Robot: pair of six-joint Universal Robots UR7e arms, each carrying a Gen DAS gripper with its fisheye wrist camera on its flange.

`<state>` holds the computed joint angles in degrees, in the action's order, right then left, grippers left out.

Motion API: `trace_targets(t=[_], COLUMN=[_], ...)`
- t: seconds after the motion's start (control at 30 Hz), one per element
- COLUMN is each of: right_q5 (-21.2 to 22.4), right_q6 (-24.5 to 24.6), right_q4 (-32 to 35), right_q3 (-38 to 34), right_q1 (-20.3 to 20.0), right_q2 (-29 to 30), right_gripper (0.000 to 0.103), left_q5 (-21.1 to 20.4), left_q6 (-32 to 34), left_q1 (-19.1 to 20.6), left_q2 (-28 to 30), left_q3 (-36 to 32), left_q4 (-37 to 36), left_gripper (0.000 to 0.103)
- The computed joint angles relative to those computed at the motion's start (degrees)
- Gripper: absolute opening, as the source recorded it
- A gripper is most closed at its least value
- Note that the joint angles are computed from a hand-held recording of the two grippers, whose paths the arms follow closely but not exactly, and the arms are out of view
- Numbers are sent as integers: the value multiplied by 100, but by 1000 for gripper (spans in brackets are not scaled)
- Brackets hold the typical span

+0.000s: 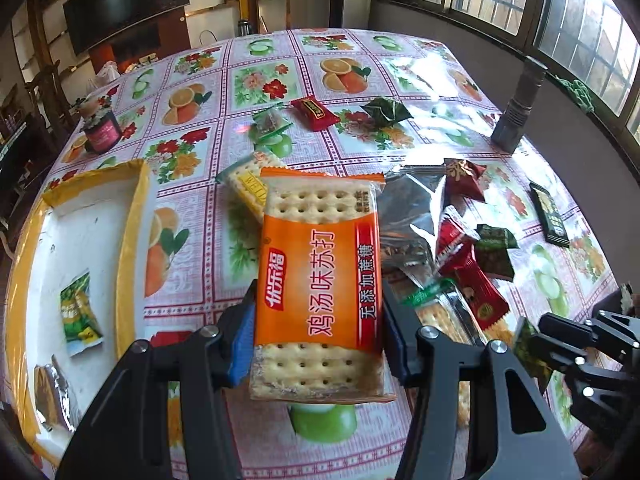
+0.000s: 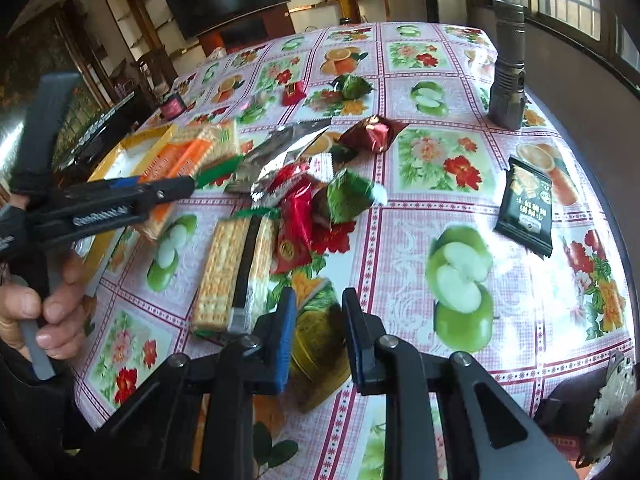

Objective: Organize snacks
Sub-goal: 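Grasp the orange cracker pack with the left gripper while the right gripper grasps the yellow candy bag, then carry both snacks over the tray and release them inside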

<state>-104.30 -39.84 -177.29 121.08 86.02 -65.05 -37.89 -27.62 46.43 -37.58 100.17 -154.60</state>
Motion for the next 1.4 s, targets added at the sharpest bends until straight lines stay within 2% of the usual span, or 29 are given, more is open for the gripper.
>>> trace_targets(t=[0.03, 0.1, 0.2, 0.23, 0.3, 0.57, 0.9, 1.4], right_q5=[-48, -220, -404, -650, -746, 171, 964, 1338], right_q6=[-74, -310, -561, -661, -713, -408, -191, -139], right_q4=[33, -99, -158, -355, -408, -327, 55, 453], right_q3=[6, 83, 149, 166, 190, 416, 325, -52], right_q1=[18, 64, 95, 137, 133, 137, 411, 902], right_q2=[14, 52, 103, 203, 230, -317, -310, 387], right_gripper=[40, 47, 48, 47, 42, 40, 40, 40], left_q5=[-1, 30, 54, 82, 139, 737, 1270, 1520], left_q6=[-5, -56, -101, -110, -130, -569, -1482, -2818], left_q1=[-15, -62, -118, -133, -166, -422, -592, -456], left_q2=[-28, -99, -184, -199, -228, -464, -998, -1906], left_q3=[41, 133, 246, 265, 308, 625, 1146, 1873], left_q4=[-19, -11, -62, -69, -78, 50, 590, 1518], left_gripper=[55, 55, 55, 55, 55, 55, 55, 55])
